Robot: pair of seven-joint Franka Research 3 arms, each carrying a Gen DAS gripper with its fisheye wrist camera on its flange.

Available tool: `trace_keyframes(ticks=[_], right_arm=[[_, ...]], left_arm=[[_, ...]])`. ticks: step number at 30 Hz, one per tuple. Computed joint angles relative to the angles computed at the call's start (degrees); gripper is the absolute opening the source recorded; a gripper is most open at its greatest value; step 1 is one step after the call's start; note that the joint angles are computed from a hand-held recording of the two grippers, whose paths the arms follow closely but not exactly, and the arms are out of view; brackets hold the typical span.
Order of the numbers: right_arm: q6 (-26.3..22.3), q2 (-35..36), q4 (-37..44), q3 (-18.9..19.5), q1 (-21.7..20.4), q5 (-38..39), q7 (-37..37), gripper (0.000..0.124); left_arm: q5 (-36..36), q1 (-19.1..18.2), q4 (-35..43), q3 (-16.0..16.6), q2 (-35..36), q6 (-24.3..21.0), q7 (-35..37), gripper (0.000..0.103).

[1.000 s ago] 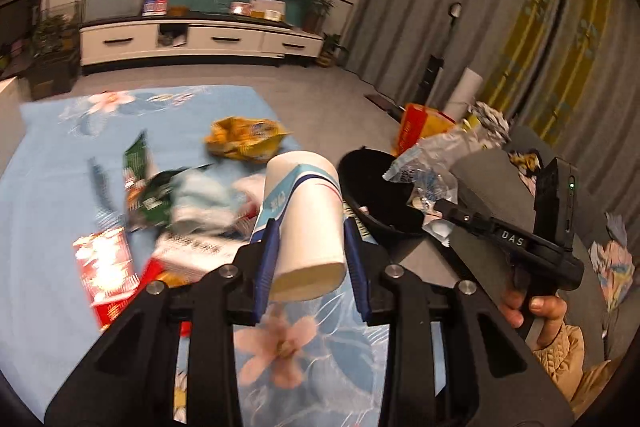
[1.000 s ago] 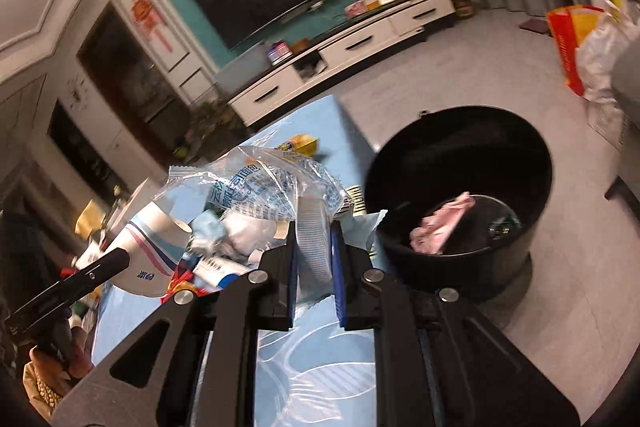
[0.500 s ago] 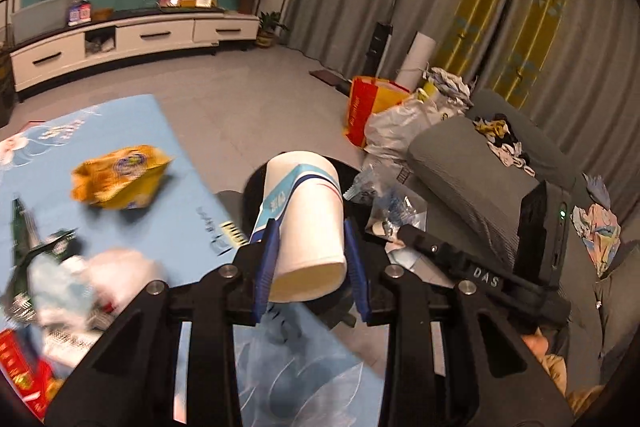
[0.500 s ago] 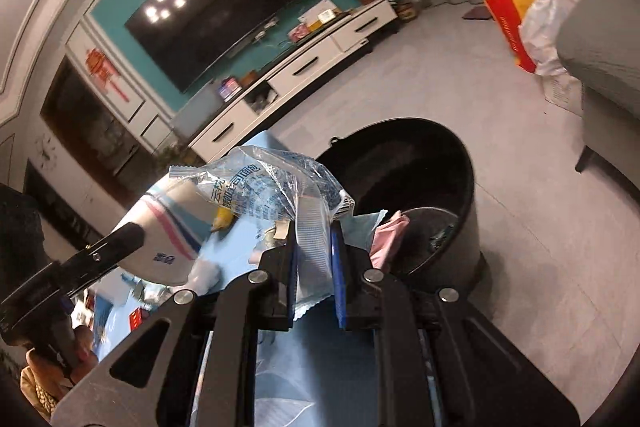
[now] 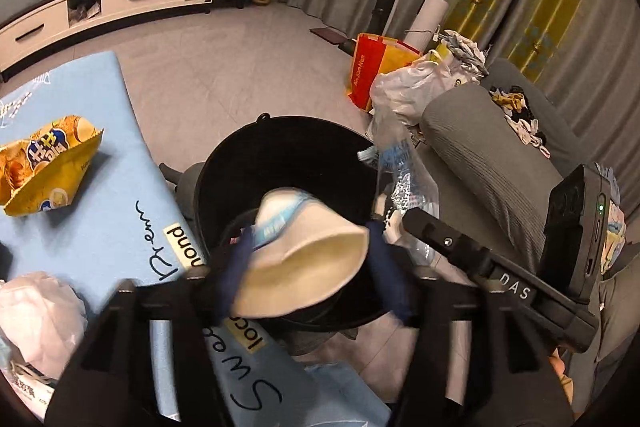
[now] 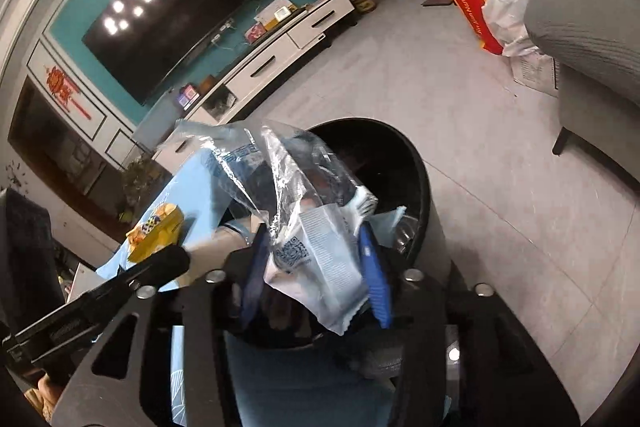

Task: Collect trash
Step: 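Carry cup and plastic bag over the black bin and release both, then grasp red cigarette box with left gripper while right grasps red snack wrapper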

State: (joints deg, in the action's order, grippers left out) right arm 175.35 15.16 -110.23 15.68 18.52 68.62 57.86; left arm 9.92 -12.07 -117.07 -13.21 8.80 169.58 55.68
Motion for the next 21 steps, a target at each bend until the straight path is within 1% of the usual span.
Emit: trace_keyframes(ticks=[1, 3, 4, 5, 7, 10, 12, 13, 16, 17, 20, 21], right_arm=[[0.1, 0.0, 0.0, 0.1, -0.2, 0.7, -0.2, 0.051], [-0.2, -0.4, 0.0, 0.6, -0.7, 2.4, -2.1, 0.054], [-0.6, -0.5, 0.0, 0.7, -0.8, 3.4, -3.4, 0.057], [-1.2, -0.6, 0.1, 0.3, -0.6, 3.1, -3.2, 0.059], [-0.6, -1.1, -0.6, -1.1, 0.8, 0.0, 0.3, 0.059], [-0.7, -2.4, -1.3, -0.4, 0.3, 2.2, -1.4, 0.059], [-1.7, -3.7, -2.6, -1.1, 1.0, 1.0, -0.4, 0.059], [-2.2, -4.2, -3.1, -1.4, 1.3, 0.3, 0.1, 0.059], [-4.3, -6.6, -5.6, -2.0, 2.5, -1.4, 1.0, 0.061], [-4.9, -7.2, -6.3, -2.2, 3.0, -1.8, 1.1, 0.061], [-6.8, -8.7, -8.0, -3.1, 4.7, -5.9, 3.8, 0.062], [-7.6, -9.2, -8.6, -3.4, 5.3, -7.9, 5.3, 0.062]], left_arm=[[-0.6, 0.3, -0.4, -0.2, -0.2, 0.4, 0.5, 0.069], [-0.8, 0.5, -1.6, -0.3, -1.3, 1.2, 0.8, 0.073], [-0.1, 0.2, -2.2, 0.1, -1.8, 1.6, 0.1, 0.079], [0.2, 0.2, -2.6, 0.3, -2.2, 1.9, -0.4, 0.084], [0.0, 0.3, -4.6, 0.4, -4.0, 3.0, -1.3, 0.084], [1.2, 0.1, -8.4, 0.9, -7.7, 4.2, -3.7, 0.093], [0.2, 0.1, -11.5, 0.9, -10.4, 5.5, -3.9, 0.095], [1.0, 0.2, -13.2, 0.8, -12.0, 5.8, -5.6, 0.099], [2.9, 0.6, -18.9, 0.1, -17.6, 5.5, -10.6, 0.1], [2.8, 0.4, -20.3, 0.2, -19.2, 5.2, -11.3, 0.1], [3.6, 0.9, -26.9, -0.6, -26.5, 3.8, -15.7, 0.1], [3.3, 0.6, -28.9, -0.5, -28.7, 3.3, -16.7, 0.1]])
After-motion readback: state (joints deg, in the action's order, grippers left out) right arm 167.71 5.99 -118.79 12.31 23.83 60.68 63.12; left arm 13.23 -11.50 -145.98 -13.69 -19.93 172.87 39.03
